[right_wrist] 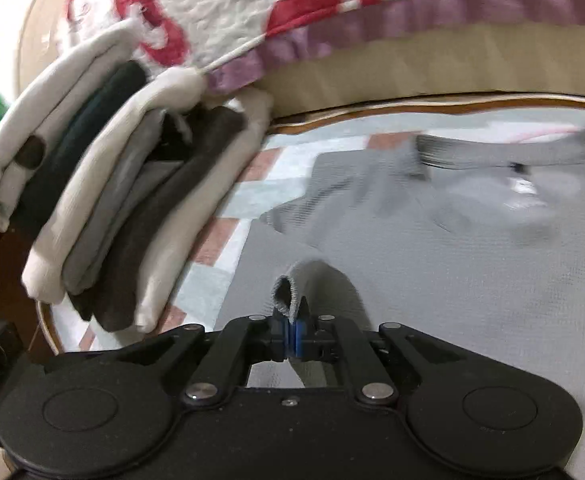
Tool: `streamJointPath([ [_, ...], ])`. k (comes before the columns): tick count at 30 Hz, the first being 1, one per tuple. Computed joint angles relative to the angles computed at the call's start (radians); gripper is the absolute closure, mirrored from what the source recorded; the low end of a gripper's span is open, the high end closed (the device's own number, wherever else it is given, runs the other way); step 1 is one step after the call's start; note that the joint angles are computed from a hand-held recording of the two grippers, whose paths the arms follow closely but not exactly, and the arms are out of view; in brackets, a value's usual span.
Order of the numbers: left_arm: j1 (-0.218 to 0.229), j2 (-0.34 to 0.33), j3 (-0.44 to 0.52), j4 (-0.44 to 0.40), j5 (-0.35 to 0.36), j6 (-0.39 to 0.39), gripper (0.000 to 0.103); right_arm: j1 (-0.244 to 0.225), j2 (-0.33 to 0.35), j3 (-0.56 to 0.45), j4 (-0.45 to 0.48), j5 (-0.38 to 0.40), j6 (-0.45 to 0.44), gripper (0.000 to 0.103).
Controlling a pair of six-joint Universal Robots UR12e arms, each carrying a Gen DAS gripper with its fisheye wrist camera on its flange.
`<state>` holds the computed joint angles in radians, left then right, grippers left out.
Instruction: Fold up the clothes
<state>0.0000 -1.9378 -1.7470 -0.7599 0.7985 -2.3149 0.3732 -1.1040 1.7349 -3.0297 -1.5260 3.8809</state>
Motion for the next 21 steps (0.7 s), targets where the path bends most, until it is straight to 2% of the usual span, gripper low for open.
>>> streamJointPath([
  [2, -0.002, 0.0, 0.001, -0.019, 0.019, 0.018, 0.054, 0.009, -0.025, 0.004, 0.131, -0.056, 0.01, 0.097],
  [5, -0.006, 0.005, -0.003, -0.035, 0.041, 0.05, 0.053, 0.007, -0.043, -0.004, 0.278, -0.063, -0.037, 0.096],
  [7, -0.007, 0.006, -0.004, -0.039, 0.045, 0.058, 0.053, 0.008, -0.041, -0.032, 0.357, -0.078, -0.084, 0.089],
  [8, -0.006, 0.006, -0.004, -0.039, 0.042, 0.055, 0.053, 0.015, -0.036, -0.056, 0.386, -0.121, -0.114, 0.081],
  [9, -0.005, 0.005, -0.004, -0.038, 0.039, 0.052, 0.053, 0.025, -0.03, -0.078, 0.398, -0.183, -0.145, 0.056],
  [10, -0.004, 0.005, -0.004, -0.037, 0.036, 0.048, 0.053, 0.031, -0.022, -0.094, 0.382, -0.227, -0.181, 0.04],
  [11, -0.004, 0.004, -0.004, -0.036, 0.033, 0.045, 0.053, 0.028, -0.013, -0.107, 0.336, -0.23, -0.222, 0.04],
  [13, -0.001, 0.002, -0.003, -0.036, 0.02, 0.036, 0.053, 0.005, 0.012, -0.146, 0.285, -0.134, -0.27, 0.041],
  [17, 0.003, 0.0, 0.0, -0.073, -0.007, 0.068, 0.053, -0.055, 0.101, -0.288, 0.311, 0.157, -0.208, 0.041],
  [18, 0.003, -0.001, -0.001, -0.073, -0.004, 0.071, 0.053, -0.062, 0.125, -0.328, 0.339, 0.196, -0.195, 0.04],
  [20, 0.002, -0.003, -0.001, -0.077, 0.002, 0.072, 0.054, -0.059, 0.167, -0.41, 0.437, 0.18, -0.198, 0.04],
  [21, 0.001, -0.004, 0.001, -0.084, 0.006, 0.07, 0.054, -0.053, 0.184, -0.443, 0.481, 0.144, -0.209, 0.04],
])
